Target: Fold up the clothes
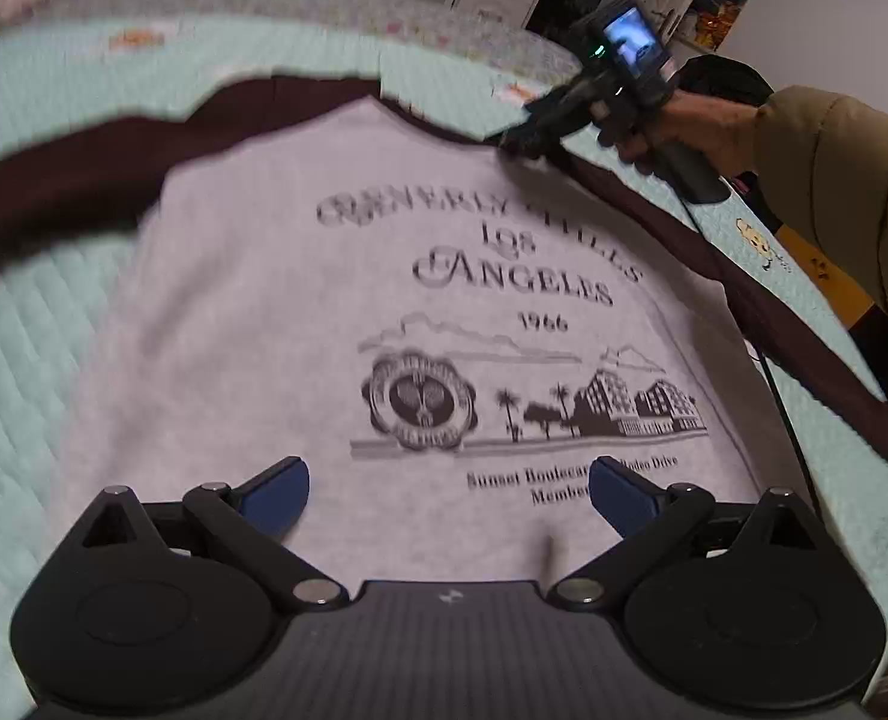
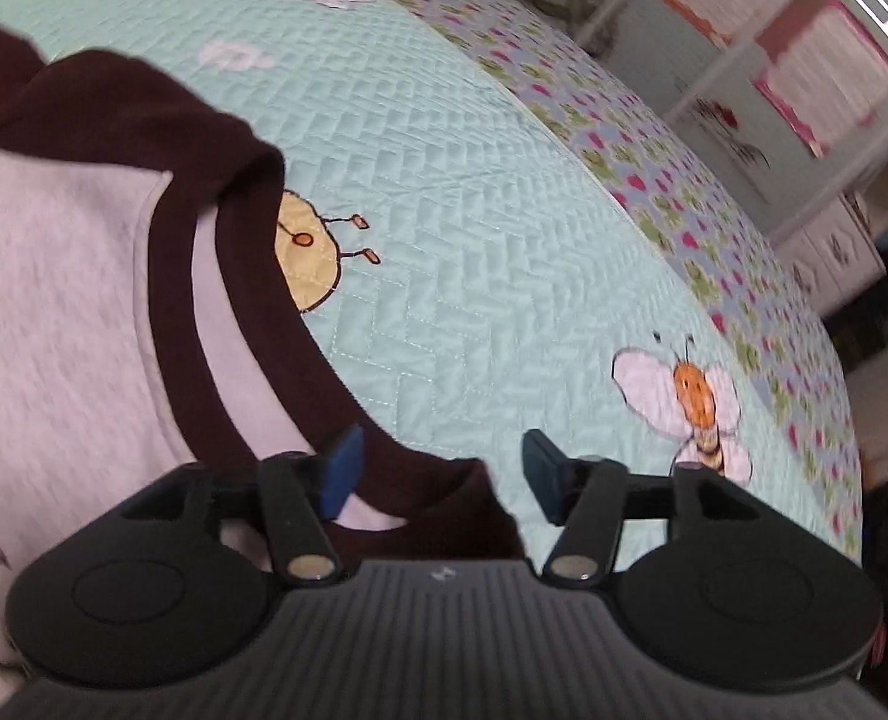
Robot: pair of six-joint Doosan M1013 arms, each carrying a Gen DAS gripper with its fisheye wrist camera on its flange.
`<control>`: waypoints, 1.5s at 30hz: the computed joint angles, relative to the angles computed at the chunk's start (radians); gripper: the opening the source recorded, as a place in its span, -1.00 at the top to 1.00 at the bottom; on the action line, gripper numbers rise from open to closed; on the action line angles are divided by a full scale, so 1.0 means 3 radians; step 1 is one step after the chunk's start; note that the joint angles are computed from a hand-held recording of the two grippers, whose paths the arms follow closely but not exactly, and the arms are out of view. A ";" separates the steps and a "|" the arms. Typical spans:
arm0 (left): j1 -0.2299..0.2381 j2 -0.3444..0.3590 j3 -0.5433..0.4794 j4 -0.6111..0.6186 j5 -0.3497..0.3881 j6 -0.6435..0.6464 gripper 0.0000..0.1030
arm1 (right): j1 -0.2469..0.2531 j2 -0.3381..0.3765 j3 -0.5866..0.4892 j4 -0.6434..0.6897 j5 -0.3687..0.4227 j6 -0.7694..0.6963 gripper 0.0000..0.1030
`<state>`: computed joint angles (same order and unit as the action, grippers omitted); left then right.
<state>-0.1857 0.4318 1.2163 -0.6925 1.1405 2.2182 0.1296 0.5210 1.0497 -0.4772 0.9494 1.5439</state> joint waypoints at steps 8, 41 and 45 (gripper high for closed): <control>0.0004 0.0011 0.0028 -0.0065 -0.0008 0.0052 -0.98 | -0.0209 0.0062 -0.0253 0.0949 0.0353 0.0153 0.09; -0.0095 -0.0051 0.0087 0.0275 -0.0205 0.0001 -0.99 | -0.0105 -0.0984 0.1553 0.0121 -0.0953 0.2811 0.55; -0.0111 -0.0053 0.0062 0.0351 -0.0191 -0.0087 -0.98 | 0.0073 -0.1084 0.1697 -0.0779 -0.1077 0.4039 0.52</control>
<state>-0.2190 0.4159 1.2348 -0.5873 1.0832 2.1922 0.1515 0.1958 1.5588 -0.7109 0.6263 2.7555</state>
